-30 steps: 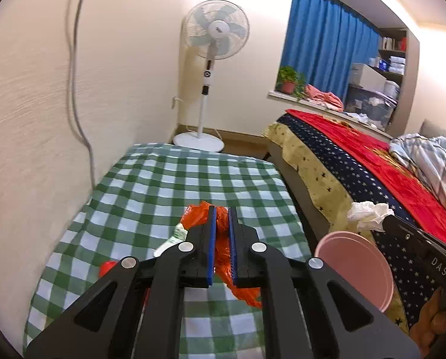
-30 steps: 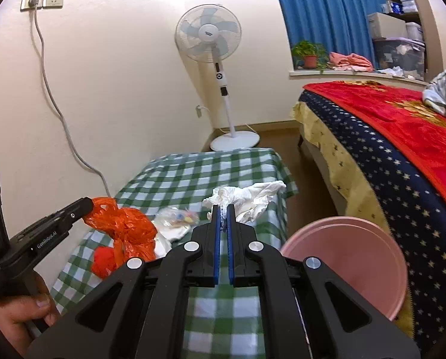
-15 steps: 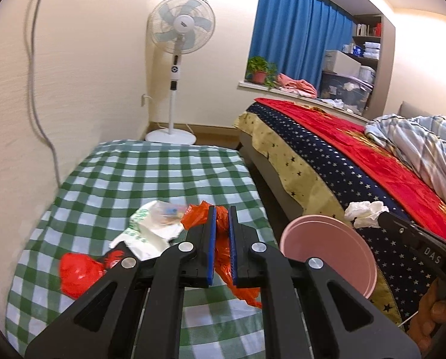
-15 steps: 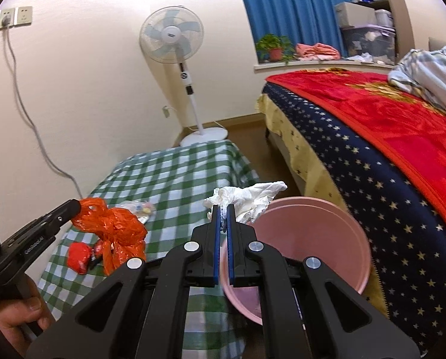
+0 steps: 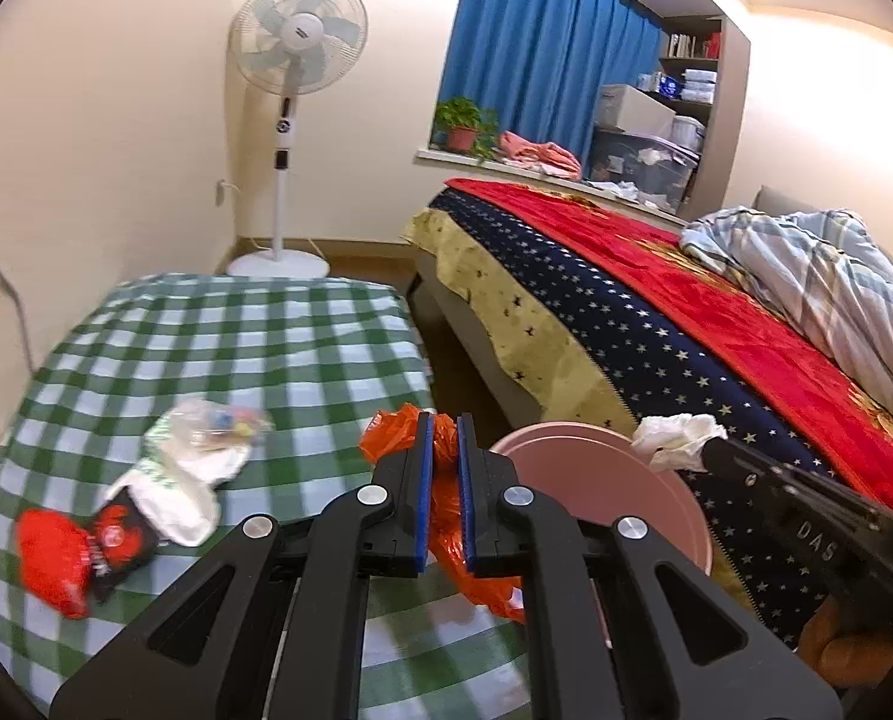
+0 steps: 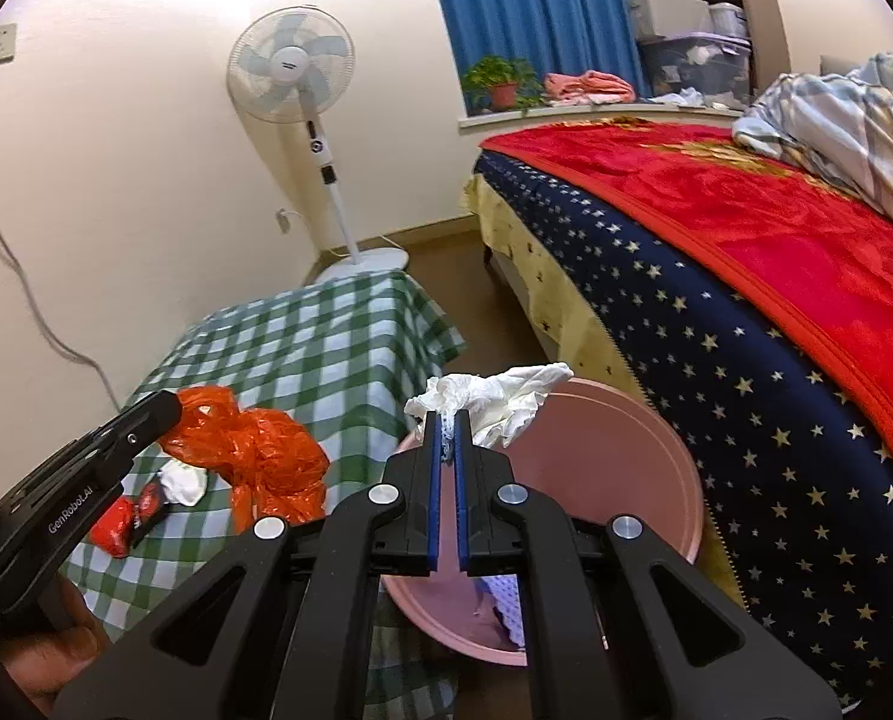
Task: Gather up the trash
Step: 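Carry the tissue and orange bag over the pink bin and open both grippers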
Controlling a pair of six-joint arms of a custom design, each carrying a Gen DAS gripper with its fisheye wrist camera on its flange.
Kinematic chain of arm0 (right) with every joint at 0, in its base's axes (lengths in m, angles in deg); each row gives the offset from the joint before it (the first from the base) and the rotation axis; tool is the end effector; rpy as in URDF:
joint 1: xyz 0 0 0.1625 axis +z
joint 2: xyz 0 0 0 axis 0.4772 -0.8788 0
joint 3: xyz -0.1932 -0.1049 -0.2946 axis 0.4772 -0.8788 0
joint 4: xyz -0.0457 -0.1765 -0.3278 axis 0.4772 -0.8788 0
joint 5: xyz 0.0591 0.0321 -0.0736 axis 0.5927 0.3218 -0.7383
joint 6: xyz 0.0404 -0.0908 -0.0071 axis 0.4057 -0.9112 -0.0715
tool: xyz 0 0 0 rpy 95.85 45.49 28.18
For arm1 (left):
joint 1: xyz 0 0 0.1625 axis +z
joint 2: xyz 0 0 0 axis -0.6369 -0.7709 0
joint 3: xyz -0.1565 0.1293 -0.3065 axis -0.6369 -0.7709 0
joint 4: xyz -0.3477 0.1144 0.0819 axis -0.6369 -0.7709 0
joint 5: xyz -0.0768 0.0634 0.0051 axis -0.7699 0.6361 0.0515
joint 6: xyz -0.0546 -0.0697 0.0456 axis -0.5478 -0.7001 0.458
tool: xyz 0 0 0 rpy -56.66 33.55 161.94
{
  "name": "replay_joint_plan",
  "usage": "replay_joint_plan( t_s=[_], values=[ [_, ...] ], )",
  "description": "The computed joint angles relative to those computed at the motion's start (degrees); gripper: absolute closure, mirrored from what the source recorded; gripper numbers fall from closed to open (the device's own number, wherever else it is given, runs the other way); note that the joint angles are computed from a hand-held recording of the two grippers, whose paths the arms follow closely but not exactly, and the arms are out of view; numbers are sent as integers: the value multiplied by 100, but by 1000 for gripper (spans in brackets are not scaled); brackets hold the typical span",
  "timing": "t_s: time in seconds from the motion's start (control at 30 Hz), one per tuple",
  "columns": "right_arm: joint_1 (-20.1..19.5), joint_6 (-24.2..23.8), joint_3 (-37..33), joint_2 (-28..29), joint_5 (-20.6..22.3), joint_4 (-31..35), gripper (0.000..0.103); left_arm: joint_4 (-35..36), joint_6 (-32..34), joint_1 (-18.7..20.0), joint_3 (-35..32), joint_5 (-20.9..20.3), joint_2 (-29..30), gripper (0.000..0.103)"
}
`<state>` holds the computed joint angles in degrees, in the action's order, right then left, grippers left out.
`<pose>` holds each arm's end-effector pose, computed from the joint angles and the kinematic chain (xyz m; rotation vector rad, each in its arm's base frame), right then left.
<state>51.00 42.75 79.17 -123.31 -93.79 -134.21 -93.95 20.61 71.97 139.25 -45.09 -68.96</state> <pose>0.0286 -0.5991 0.3618 0.8018 -2.4961 1.0072 -0.4298 -0.5430 -0.0340 0.1922 2.1132 -1.3965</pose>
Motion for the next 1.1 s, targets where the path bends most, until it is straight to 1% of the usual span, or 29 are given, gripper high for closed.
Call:
replay_joint_plan(
  t_s=[0.17, 0.4, 0.63, 0.73, 0.77, 0.83, 0.87, 0.9, 0.93, 0.97, 1.0, 1.1],
  values=[
    [-46, -14, -122, 145, -195, -198, 99, -99, 471, 154, -799, -337, 493, 96],
    [-107, 82, -396, 362, -439, -292, 99, 136, 809, 330, -1747, -734, 1058, 96],
    [-131, 132, -555, 506, -608, -330, 99, 352, 825, 465, -2255, -991, 1363, 96],
    [-141, 157, -589, 538, -665, -338, 99, 366, 824, 519, -2377, -1187, 1436, 95],
    [-142, 158, -594, 547, -690, -345, 97, 351, 841, 539, -2397, -1264, 1451, 95],
    [-119, 152, -570, 589, -856, -509, 94, 450, 775, 563, -2475, -1269, 1489, 94],
    [-113, 180, -581, 613, -930, -577, 91, 483, 717, 571, -2470, -1250, 1487, 88],
    [-118, 243, -600, 623, -963, -582, 89, 498, 661, 577, -2440, -1245, 1470, 86],
    [-127, 293, -620, 630, -968, -571, 78, 507, 614, 577, -2407, -1221, 1449, 85],
    [-141, 333, -624, 627, -965, -583, 65, 518, 578, 575, -2389, -1196, 1438, 85],
    [-145, 368, -611, 621, -963, -634, 61, 495, 533, 571, -2305, -1175, 1388, 85],
    [-146, 362, -570, 588, -891, -663, 60, 412, 463, 545, -2071, -1115, 1252, 85]
  ],
)
